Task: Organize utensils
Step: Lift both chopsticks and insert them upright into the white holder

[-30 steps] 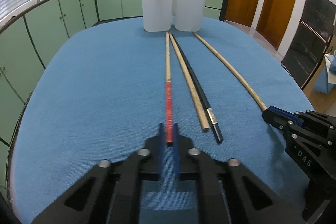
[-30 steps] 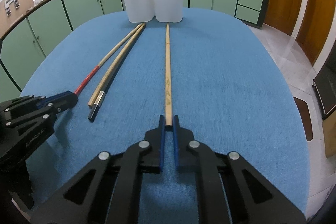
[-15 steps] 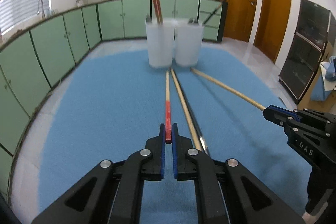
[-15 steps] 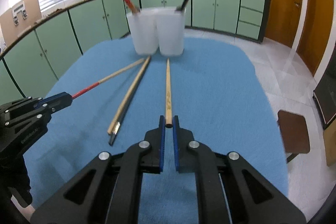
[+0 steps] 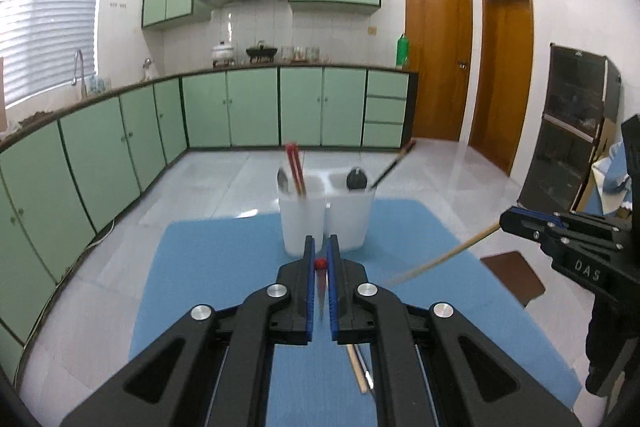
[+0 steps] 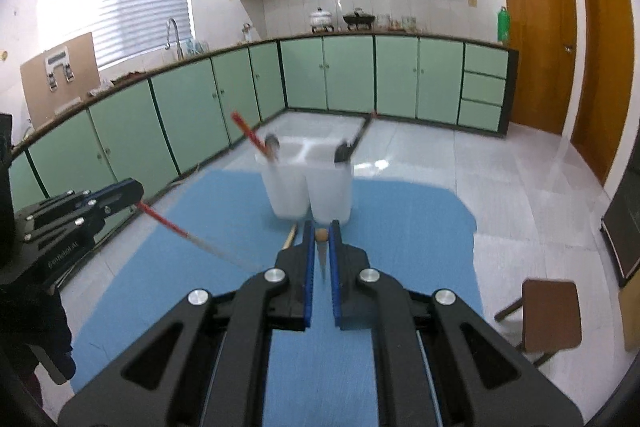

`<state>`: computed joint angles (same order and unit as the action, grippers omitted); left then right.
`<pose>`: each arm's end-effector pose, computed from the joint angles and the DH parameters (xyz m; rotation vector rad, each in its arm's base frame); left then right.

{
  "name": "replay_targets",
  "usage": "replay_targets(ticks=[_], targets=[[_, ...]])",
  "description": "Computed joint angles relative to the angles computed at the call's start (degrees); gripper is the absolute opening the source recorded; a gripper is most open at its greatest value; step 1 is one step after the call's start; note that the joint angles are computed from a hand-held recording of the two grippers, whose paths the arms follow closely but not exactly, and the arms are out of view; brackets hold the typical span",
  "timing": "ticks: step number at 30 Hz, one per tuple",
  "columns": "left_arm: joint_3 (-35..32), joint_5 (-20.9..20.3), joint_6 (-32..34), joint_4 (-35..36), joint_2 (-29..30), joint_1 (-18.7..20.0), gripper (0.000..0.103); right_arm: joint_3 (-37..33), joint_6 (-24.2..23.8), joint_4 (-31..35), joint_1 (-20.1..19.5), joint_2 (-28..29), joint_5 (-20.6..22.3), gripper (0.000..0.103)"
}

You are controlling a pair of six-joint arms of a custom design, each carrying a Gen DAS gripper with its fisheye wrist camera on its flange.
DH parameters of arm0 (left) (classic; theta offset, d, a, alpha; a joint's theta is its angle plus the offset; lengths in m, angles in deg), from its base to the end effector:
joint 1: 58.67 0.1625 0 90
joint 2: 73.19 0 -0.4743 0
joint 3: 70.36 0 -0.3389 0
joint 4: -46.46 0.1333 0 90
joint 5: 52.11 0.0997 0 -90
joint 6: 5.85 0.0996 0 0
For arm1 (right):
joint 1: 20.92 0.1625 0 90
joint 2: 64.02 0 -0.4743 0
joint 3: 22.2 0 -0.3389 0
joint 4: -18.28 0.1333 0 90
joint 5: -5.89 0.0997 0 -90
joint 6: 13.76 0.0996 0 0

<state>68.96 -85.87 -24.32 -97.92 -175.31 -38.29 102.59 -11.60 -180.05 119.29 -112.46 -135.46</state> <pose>-0.1891 -0.3008 0.3979 0.8550 2.2321 -1.1439 0.4291 -0.2851 0.1881 0.6588 -2.2702 1.0989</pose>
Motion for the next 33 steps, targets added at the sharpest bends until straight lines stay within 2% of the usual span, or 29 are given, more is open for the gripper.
replay_targets(ticks=[6,12,15,20,26,29,33], targets=[[-3.1,-3.3,6.9,-6.8,3.3,2.7,0.006,-5.8,-3.5,6.0,-0.9,-1.3,2.0,0.006],[-4.4,-4.9,9.9,-9.9,5.1,2.8,0.006,-10.5,-7.1,8.7,-0.6,-1.3,4.2,0.006],[-6.3,-6.1,13.4,-13.1,6.6,4.1,0.006,-13.4,-9.7,9.2,-0.7,-1.2,5.1,0.006],[-11.4,-6.8,22.7,-23.1,12.2,5.6,0.006,-20.3,-14.9,8.5,-1.6,0.0,6.1,0.006],[-19.3,-8.3,34.9,-37.3,21.3,9.4,0.006,-29.4,-21.1,5.2,-4.0,3.4,7.4,0.006],[-22.4,-9.4,37.6,-40.6,24.8,12.1,0.006,-32.0,-23.2,4.4,-5.4,5.1,7.5,0.006],[-24.6,-10.8,38.4,-42.9,28.5,16.2,0.006,-33.9,-23.4,4.6,-8.0,7.1,7.9,0.006]])
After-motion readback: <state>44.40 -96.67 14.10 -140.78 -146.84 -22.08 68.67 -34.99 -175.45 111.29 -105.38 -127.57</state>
